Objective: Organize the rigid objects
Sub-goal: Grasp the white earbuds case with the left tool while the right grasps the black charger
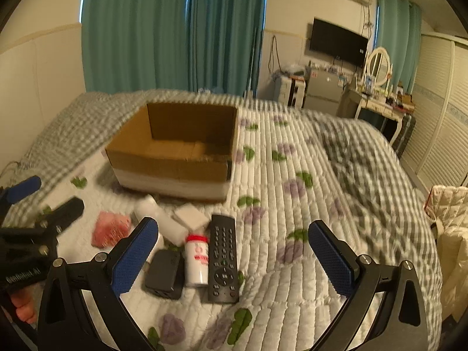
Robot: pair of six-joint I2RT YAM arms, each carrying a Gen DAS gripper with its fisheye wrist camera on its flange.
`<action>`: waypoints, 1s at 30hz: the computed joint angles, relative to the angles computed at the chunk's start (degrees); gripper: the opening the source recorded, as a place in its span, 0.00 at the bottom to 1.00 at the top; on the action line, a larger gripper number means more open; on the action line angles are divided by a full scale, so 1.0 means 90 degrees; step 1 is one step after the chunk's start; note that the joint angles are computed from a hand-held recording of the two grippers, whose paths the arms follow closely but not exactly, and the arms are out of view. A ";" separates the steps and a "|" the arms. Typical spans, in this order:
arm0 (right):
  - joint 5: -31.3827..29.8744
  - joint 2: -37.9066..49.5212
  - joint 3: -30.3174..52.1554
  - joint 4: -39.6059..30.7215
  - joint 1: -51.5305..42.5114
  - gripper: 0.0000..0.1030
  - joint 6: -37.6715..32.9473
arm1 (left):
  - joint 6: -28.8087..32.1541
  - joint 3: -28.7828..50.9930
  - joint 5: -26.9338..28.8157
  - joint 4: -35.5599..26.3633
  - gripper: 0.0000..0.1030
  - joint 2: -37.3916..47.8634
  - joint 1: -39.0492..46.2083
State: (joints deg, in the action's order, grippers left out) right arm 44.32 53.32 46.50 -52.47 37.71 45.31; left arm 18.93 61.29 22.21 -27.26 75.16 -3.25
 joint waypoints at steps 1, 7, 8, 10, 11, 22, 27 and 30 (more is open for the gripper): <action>-0.0133 0.0017 -0.0141 0.0103 -0.0129 1.00 -0.0070 | 0.0076 -0.0117 -0.0129 0.0023 0.97 0.0036 -0.0081; -0.0801 0.0095 -0.0730 0.0588 -0.0751 1.00 -0.0340 | 0.0450 -0.0379 -0.0856 -0.0226 0.82 0.0776 -0.0369; -0.0854 0.0107 -0.0758 0.0646 -0.0812 1.00 -0.0383 | 0.0472 -0.0405 -0.0987 -0.0261 0.77 0.0895 -0.0397; -0.0937 0.0163 -0.0784 0.0739 -0.0883 1.00 -0.0471 | 0.0586 -0.0519 -0.1078 -0.0268 0.72 0.1003 -0.0440; -0.0959 0.0216 -0.0778 0.0765 -0.0888 1.00 -0.0499 | 0.0654 -0.0568 -0.1132 -0.0280 0.72 0.1051 -0.0489; -0.0784 0.0898 -0.0514 0.0471 -0.0201 1.00 -0.0080 | 0.0885 -0.0991 -0.0912 -0.0083 0.57 0.0808 -0.0417; -0.1197 0.1382 -0.0494 0.0590 0.0204 0.93 0.0141 | 0.0960 -0.0853 -0.0593 -0.0222 0.57 0.0419 0.0005; -0.1454 0.2073 -0.0351 0.0858 0.0343 0.84 0.0164 | 0.1015 -0.0646 -0.0473 -0.0250 0.57 0.0437 0.0237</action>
